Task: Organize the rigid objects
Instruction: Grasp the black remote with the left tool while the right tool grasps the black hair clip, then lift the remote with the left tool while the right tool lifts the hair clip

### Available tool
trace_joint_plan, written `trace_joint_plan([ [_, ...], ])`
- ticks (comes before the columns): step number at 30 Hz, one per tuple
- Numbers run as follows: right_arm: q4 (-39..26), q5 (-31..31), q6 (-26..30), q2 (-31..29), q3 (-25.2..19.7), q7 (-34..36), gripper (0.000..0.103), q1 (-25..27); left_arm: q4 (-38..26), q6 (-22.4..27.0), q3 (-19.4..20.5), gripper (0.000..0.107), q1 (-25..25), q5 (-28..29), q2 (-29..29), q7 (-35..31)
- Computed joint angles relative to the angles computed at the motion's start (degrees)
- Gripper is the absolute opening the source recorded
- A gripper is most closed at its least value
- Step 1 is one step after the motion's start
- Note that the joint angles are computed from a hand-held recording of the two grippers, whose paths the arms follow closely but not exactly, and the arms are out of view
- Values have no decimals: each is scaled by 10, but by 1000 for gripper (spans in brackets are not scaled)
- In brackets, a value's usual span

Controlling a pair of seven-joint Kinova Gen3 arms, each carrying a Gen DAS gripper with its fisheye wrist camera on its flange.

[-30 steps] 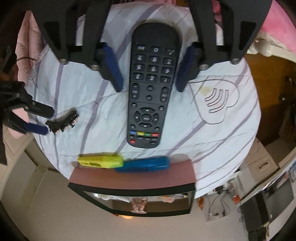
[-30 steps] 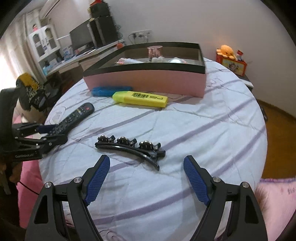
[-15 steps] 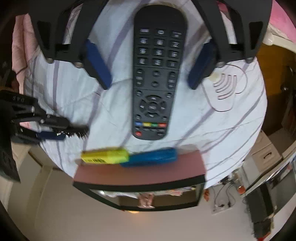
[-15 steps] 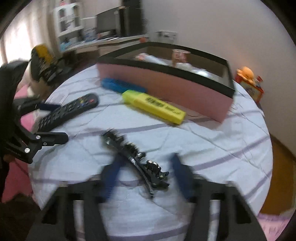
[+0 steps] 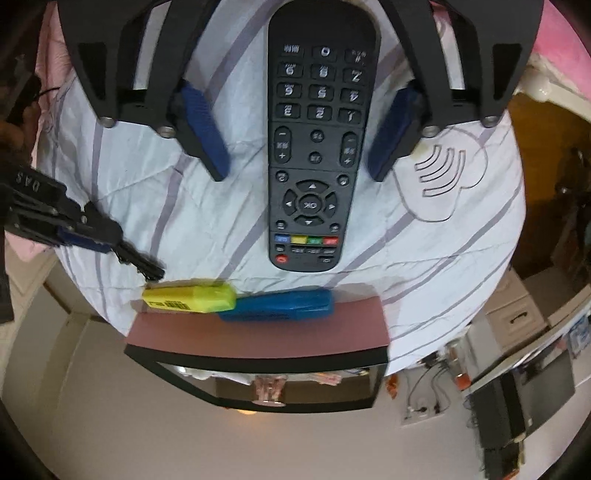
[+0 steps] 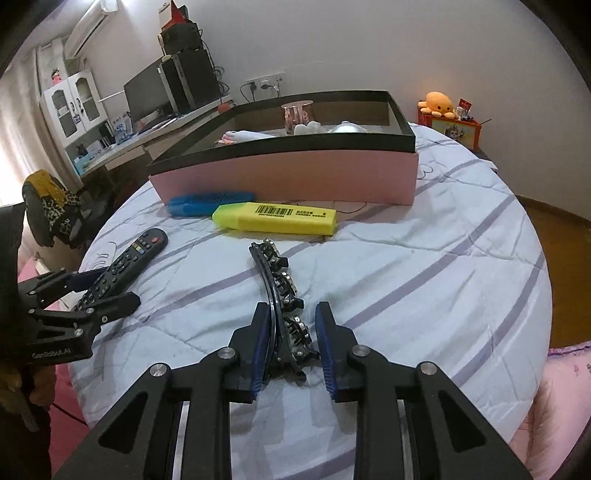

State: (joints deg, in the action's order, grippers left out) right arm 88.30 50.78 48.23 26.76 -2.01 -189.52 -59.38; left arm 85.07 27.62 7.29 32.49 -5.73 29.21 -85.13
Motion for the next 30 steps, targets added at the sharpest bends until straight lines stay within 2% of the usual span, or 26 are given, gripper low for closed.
trace_joint_plan([
  [6, 12, 13, -14, -3, 0, 1, 26, 1, -8, 18, 27, 79, -27, 20, 2, -45],
  [9, 7, 17, -9, 2, -2, 15, 34, -2, 9, -4, 20, 70, -24, 22, -6, -47],
  [12, -7, 24, 12, 13, 1, 25, 39, -14, 19, -20, 40, 69, -51, 51, -8, -65],
  [13, -3, 30, 6, 12, 3, 15, 44, -16, 19, -20, 40, 69, -52, 57, -8, -65],
  [16, -7, 30, 9, 14, 2, 15, 45, -16, 14, -14, 13, 68, -24, 40, -8, -47],
  [18, -12, 30, 17, 18, 3, 15, 44, -19, 16, -20, 4, 58, -15, 31, -8, -37],
  [20, -28, 21, 39, 24, 0, 36, 35, -19, 17, -19, 1, 50, -14, 26, -10, -32],
  [21, -37, 12, 52, 28, 4, 46, 26, -24, 16, -16, 11, 44, -25, 31, -11, -40],
  [23, -36, 6, 50, 24, -1, 44, 26, -19, 15, -8, 26, 44, -42, 41, -12, -56],
  [30, -55, -4, 68, 35, 5, 59, 26, -23, 24, -24, 19, 44, -36, 36, -13, -60],
])
